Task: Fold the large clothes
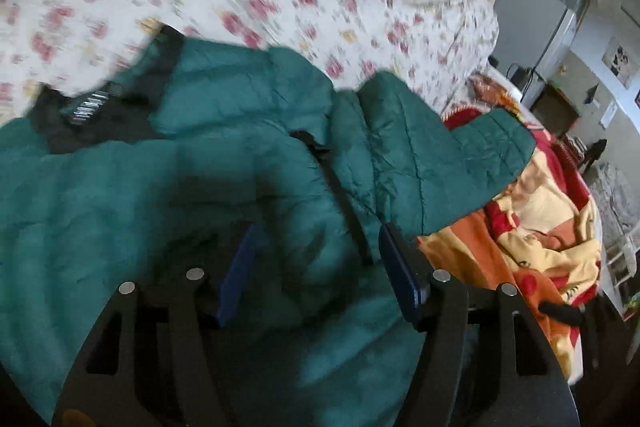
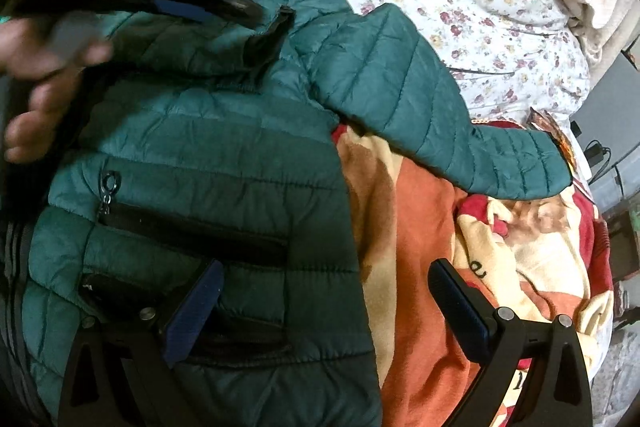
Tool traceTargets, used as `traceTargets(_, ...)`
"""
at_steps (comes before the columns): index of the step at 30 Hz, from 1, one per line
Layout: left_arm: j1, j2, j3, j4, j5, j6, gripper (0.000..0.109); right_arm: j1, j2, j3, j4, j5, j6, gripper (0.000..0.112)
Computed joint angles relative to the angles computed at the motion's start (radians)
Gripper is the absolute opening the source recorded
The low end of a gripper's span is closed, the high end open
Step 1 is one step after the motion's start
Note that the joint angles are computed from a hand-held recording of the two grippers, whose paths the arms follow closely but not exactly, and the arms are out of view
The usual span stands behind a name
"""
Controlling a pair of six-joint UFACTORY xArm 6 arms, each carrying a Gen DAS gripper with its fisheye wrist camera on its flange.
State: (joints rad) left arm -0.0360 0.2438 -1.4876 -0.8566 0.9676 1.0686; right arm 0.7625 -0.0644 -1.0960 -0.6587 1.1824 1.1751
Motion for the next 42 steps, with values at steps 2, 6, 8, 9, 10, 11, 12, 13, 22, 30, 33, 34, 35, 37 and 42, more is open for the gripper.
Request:
traceTargets(2, 0.058, -0.020, -0.001, -0.033, 0.019, 0.023, 0.063, 0.009, 0.000, -0.014, -0.023, 0.026, 0.026, 0.101)
traceTargets(6, 0.191, -0.017, -0.032, -0.021, -0.072, 0.004, 0.063, 0.008, -0.060, 0.005, -0.138, -0.056, 0.156, 0.101)
traceTargets(8, 0.239, -0.007, -0.034, -0.011, -0.165, 0.025, 0.064, -0.021, -0.065, -0.006, -0.178, -0.137, 0.190, 0.101)
traceTargets(9, 0.267, 0.009, -0.042, 0.003, -0.234, 0.015, 0.063, -0.035, -0.056, -0.022, -0.193, -0.167, 0.202, 0.101)
traceTargets(10, 0.292, 0.030, -0.058, 0.016, -0.273, -0.014, 0.063, -0.057, -0.037, -0.046, -0.209, -0.214, 0.211, 0.101)
traceTargets(11, 0.311, 0.052, -0.078, 0.026, -0.288, -0.040, 0.063, -0.081, -0.006, -0.079, -0.206, -0.267, 0.205, 0.101)
traceTargets(12, 0.333, 0.076, -0.102, 0.032, -0.297, -0.072, 0.063, -0.111, 0.035, -0.122, -0.191, -0.326, 0.188, 0.101)
traceTargets(13, 0.354, 0.111, -0.140, 0.046, -0.304, -0.128, 0.063, -0.139, 0.086, -0.172, -0.167, -0.385, 0.167, 0.101)
traceTargets(22, 0.347, 0.303, -0.335, 0.326, -0.196, -0.413, 0.063, -0.278, 0.462, -0.429, 0.300, -0.743, -0.227, 0.101)
traceTargets(30, 0.306, 0.268, -0.246, 0.358, -0.257, -0.376, 0.070, -0.307, 0.482, -0.465, 0.315, -0.568, -0.262, 0.096)
traceTargets(33, 0.314, 0.274, -0.253, 0.342, -0.237, -0.374, 0.071, -0.295, 0.520, -0.524, 0.280, -0.526, -0.255, 0.098)
traceTargets(34, 0.320, 0.284, -0.272, 0.332, -0.214, -0.378, 0.071, -0.290, 0.526, -0.533, 0.270, -0.520, -0.256, 0.099)
traceTargets(35, 0.327, 0.293, -0.291, 0.323, -0.191, -0.384, 0.071, -0.287, 0.534, -0.540, 0.258, -0.521, -0.254, 0.101)
traceTargets(37, 0.335, 0.287, -0.292, 0.307, -0.208, -0.394, 0.071, -0.277, 0.549, -0.557, 0.245, -0.525, -0.251, 0.103)
traceTargets(42, 0.321, 0.164, -0.147, 0.064, -0.405, -0.144, 0.071, -0.268, 0.577, -0.603, 0.222, -0.513, -0.234, 0.103)
